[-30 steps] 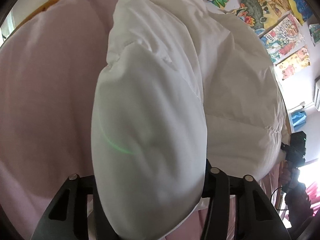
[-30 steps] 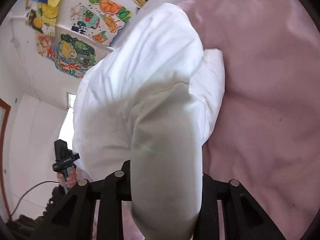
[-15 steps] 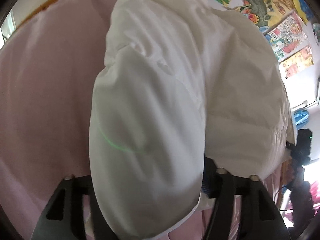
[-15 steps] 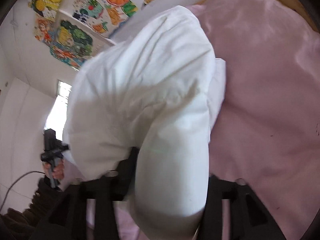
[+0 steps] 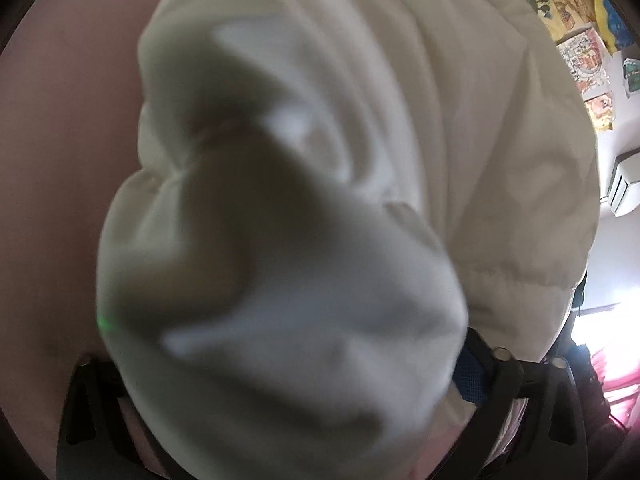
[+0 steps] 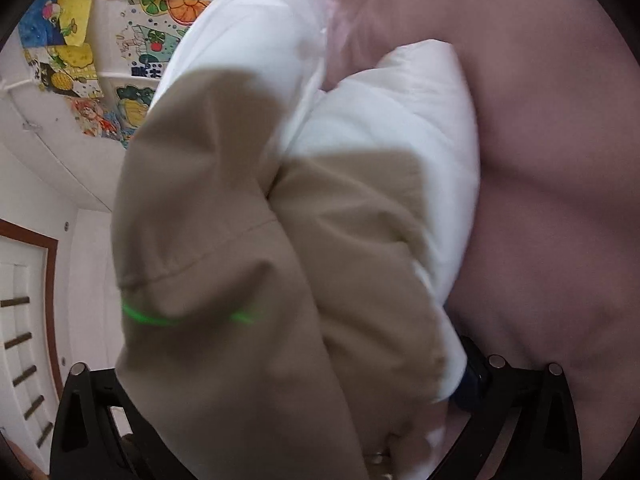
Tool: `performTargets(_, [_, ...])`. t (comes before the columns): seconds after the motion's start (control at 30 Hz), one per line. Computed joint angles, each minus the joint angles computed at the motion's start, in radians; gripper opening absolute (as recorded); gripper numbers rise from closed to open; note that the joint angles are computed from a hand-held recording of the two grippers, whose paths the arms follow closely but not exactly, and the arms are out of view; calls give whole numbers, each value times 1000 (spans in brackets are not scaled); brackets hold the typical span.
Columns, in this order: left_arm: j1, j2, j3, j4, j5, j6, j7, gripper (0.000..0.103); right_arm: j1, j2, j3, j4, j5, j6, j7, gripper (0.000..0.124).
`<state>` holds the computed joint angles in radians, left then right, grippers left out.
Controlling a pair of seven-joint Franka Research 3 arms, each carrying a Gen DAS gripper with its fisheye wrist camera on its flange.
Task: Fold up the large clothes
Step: 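Fold the lifted white jacket over onto itself with both grippers, then lower the folded jacket onto the bed and open both grippers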
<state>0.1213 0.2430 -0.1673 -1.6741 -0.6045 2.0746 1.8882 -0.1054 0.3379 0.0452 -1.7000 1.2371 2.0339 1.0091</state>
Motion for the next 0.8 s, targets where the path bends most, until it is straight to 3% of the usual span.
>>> performTargets(0.03, [-7, -28, 0, -26, 10, 31, -9, 73, 1, -18, 2, -16, 9, 13, -18, 92])
performTargets(0.1, [-23, -78, 6, -70, 36, 72, -45, 57, 9, -55, -2, -43, 10, 38, -36, 70])
performTargets(0.13, [-37, -104, 10, -92, 63, 95, -78, 49, 17, -79, -7, -59, -1, 57, -43, 66])
performTargets(0.2, [-61, -135, 17, -115, 115, 129, -155, 41, 35, -123, -15, -88, -18, 88, -58, 54])
performTargets(0.3, [-99, -207, 20, -163, 216, 171, -230, 32, 67, -186, -22, -137, -4, 159, -78, 47])
performTargets(0.47, [-105, -256, 53, -140, 147, 56, -217, 29, 97, -235, -37, -149, 41, 193, -74, 43])
performTargets(0.6, [-122, -377, 72, -197, 174, 10, -176, 28, 120, -349, -60, -239, 50, 196, -109, 42])
performTargets(0.8, [-180, -606, 141, -451, 155, 82, -77, 29, 194, -544, -93, -437, 70, 254, -146, 42])
